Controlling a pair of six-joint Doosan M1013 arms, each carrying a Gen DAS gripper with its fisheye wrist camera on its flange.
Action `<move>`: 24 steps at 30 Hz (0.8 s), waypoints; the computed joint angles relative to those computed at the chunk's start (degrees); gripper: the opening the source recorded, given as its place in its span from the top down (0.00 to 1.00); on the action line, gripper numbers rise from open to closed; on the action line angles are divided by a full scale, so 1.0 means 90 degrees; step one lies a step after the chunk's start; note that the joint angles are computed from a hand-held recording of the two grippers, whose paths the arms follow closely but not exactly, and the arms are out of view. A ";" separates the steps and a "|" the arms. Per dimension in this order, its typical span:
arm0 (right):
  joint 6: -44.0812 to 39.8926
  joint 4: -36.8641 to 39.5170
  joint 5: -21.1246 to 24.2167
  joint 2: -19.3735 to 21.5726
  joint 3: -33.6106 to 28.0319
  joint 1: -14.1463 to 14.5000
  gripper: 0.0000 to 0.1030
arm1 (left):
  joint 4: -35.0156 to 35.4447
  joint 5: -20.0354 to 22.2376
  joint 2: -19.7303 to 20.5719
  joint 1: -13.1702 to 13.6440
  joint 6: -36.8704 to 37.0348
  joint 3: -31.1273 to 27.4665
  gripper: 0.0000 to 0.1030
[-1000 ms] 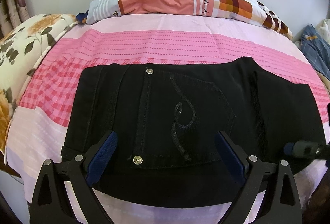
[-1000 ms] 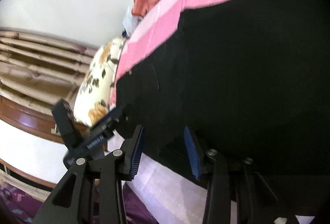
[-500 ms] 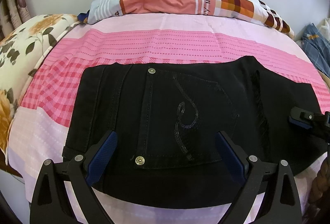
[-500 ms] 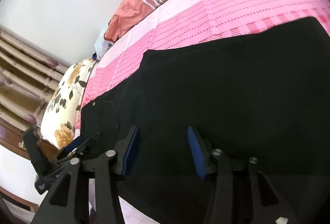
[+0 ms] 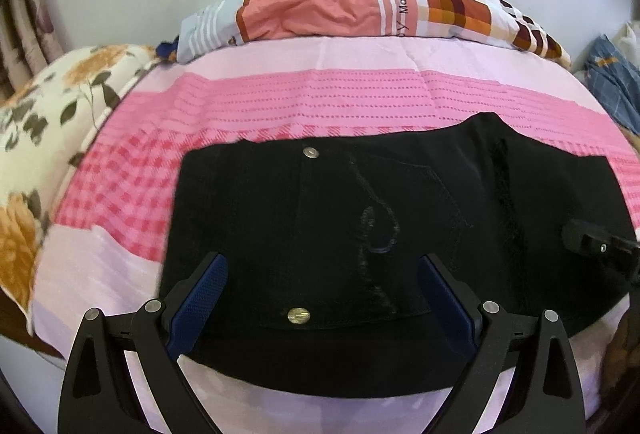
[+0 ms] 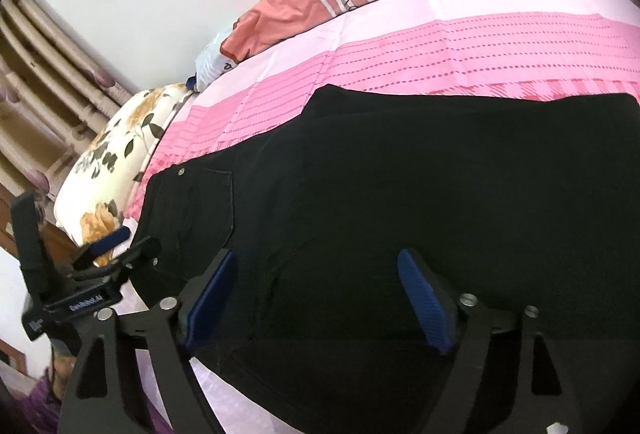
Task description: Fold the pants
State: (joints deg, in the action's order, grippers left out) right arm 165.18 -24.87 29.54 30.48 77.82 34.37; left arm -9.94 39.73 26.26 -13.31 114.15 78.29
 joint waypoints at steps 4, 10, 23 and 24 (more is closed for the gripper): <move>-0.0070 -0.0026 0.0003 0.0014 -0.0019 0.0016 0.15 | -0.0430 0.0045 0.0018 0.0231 0.0681 -0.0111 0.08; -0.0009 -0.0082 -0.0134 0.0001 0.0032 0.0013 0.11 | -0.1232 0.1055 0.0401 0.0778 0.1843 -0.0822 0.08; -0.0331 -0.0037 0.0401 0.0149 -0.0279 0.0084 0.03 | -0.2866 0.5178 0.2288 0.1274 0.2300 -0.3585 0.08; -0.0341 -0.0037 0.0423 0.0158 -0.0294 0.0089 0.02 | -0.3051 0.5650 0.2497 0.1294 0.2132 -0.3884 0.08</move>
